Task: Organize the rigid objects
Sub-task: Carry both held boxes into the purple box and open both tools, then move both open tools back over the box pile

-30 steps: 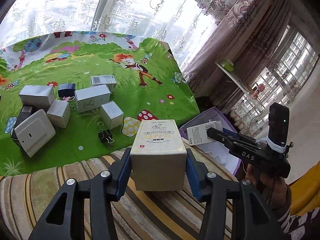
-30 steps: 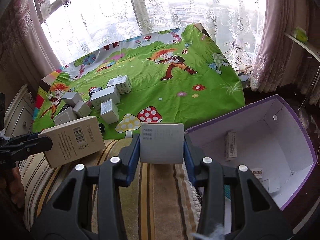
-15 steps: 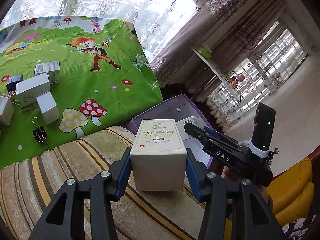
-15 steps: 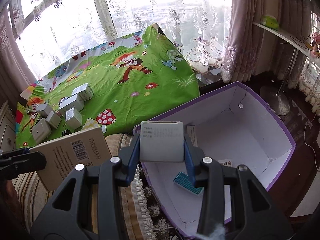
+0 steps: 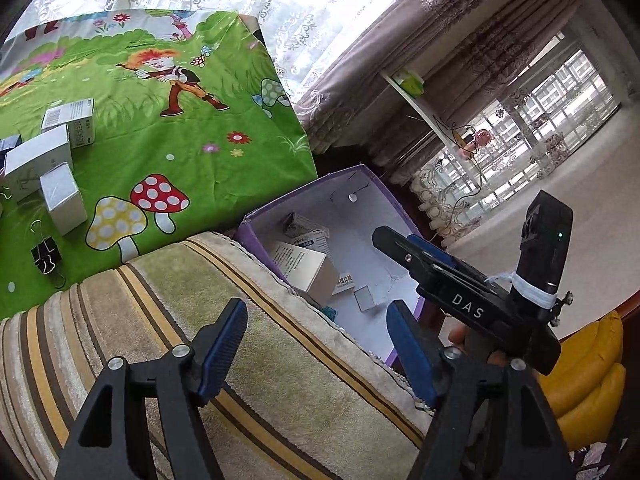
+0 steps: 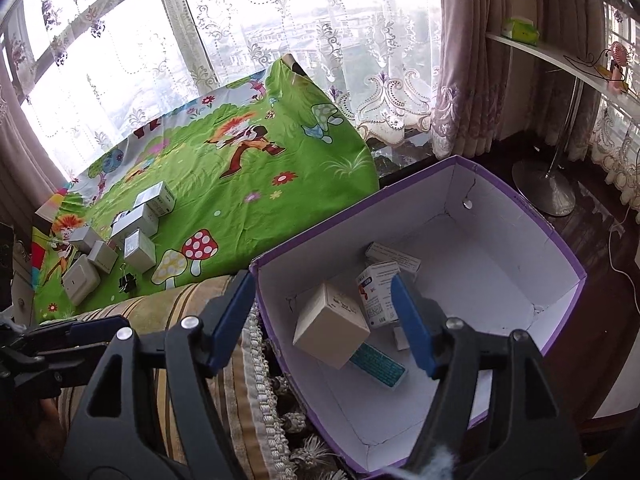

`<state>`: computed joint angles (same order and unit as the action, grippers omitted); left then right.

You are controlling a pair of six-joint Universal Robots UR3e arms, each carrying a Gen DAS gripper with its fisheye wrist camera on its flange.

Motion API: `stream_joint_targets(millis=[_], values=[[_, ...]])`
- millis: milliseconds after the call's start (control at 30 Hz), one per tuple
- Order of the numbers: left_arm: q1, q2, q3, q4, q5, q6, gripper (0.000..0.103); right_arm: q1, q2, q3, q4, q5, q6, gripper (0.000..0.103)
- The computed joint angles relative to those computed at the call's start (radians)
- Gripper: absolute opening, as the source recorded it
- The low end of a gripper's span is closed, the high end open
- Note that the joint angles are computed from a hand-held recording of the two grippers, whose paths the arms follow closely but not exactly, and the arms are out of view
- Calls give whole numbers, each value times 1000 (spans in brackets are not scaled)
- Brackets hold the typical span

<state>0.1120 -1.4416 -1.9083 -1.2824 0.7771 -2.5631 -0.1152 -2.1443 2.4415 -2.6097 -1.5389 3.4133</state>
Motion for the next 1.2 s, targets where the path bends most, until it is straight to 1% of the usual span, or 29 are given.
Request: stream_joint_targets(millis=[133,233,367,433,500,633,700,833,1000,1067,1200], values=[[14,17,-19,8,-20,2,73,22,22,-11,-11,-8,0,74],[46,45,-45,12,-62,14,73,66,53,-32,-20,-46,4,74],[76,72,-53,-11,-89,42,73,132,105,-70,-27,-102,6,74],[97,94,-59,-25,-105,64,73,148,119,-83,-25,-104,6,74],[119,111,-57,-50,-114,90,73,148,124,-88,-29,-80,6,74],[153,94,-30,-82,-89,78,73,190,175,-127,-34,-86,12,74],[165,85,-27,-46,-60,39,73,220,209,-154,-37,-95,14,74],[208,77,-19,9,-28,17,73,274,279,-210,-45,-104,10,74],[288,58,18,56,23,35,75,320,365,-282,-50,-112,-1,74],[333,44,39,60,33,41,77,333,397,-309,-52,-113,-6,74],[412,-16,100,98,48,16,79,355,470,-380,-51,-104,-12,74]])
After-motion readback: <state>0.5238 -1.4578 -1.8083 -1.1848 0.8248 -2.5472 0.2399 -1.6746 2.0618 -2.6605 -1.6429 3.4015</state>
